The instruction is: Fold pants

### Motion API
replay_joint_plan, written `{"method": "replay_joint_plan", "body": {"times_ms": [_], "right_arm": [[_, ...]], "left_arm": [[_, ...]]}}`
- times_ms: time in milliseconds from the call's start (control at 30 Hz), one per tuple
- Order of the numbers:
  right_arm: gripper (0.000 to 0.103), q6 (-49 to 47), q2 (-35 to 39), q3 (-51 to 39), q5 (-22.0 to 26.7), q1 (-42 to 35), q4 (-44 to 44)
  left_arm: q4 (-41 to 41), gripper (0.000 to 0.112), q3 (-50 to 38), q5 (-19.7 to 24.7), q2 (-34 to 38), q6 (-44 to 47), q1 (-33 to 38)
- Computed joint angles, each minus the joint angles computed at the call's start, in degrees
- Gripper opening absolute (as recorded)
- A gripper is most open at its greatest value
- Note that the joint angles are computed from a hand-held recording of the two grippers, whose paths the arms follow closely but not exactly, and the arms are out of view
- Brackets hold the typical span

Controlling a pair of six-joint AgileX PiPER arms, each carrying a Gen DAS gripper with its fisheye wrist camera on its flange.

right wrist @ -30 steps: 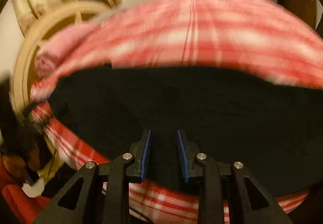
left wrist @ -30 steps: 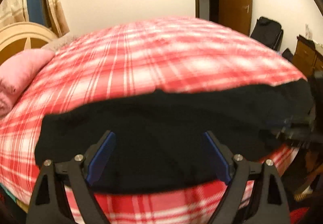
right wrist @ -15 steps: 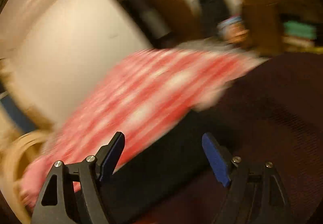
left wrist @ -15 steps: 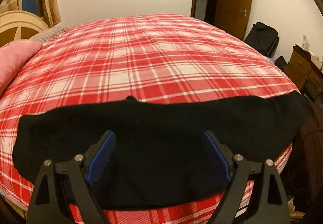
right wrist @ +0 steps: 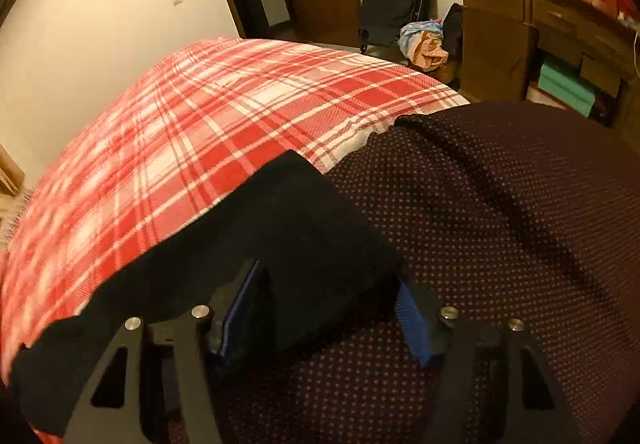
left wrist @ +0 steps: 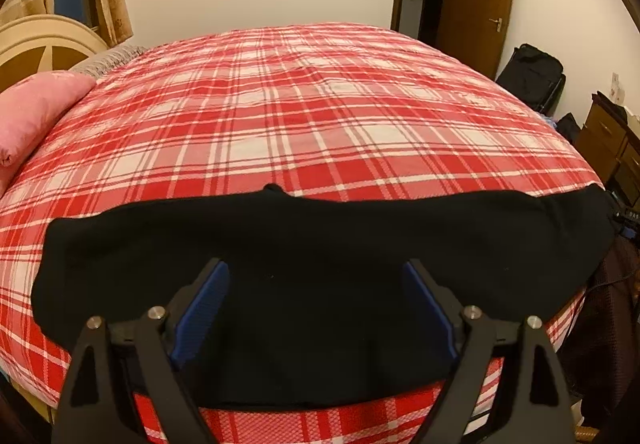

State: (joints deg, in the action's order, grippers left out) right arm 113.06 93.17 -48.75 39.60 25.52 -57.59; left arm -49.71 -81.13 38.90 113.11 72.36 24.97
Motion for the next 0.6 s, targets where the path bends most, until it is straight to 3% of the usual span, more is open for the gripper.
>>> {"method": "replay_joint_plan", "body": {"times_ms": [67,133,200,267,433,467,533,600], "right_arm": [[0.056,-0.4,-0.3,0.2,0.9,0.6,-0.1],[0.033,-5.0,1.2,-2.4,5.2,2.4,0.9],[0.024,-12.6,4.0,-7.3,9.7,4.4,3.4],[0.025,-13.1,4.2,-7.9,8.3,3.6,4.1],[0.026,0.2,-1.0,0.3,-3.4,-0.7,-3.2],[0.025,-0.2,-1.0,0.4,-3.5,-0.7,-3.3],[0.013,-4.4,0.2,-1.6,-0.9,0.1,-0.8],[0.008,-8.6,0.4,-3.3,0.3,0.3,2.1]], "left_arm": [[0.1,0.091,-0.3,0.1,0.4,-0.4,0.1],[0.1,0.091,-0.5,0.2,0.6,-0.7,0.3],[-0.2,0.091,-0.5,0.3,0.7,-0.7,0.6],[-0.7,0.091,-0.6,0.6,0.8,-0.4,1.3],[-2.6,0.091,-1.2,1.4,1.4,0.9,3.9],[-2.5,0.091,-1.7,1.7,1.8,0.5,4.2],[-2.1,0.091,-2.9,2.3,2.8,-0.8,5.1],[-2.0,0.091,-3.7,2.9,3.4,-1.9,5.8]]}}
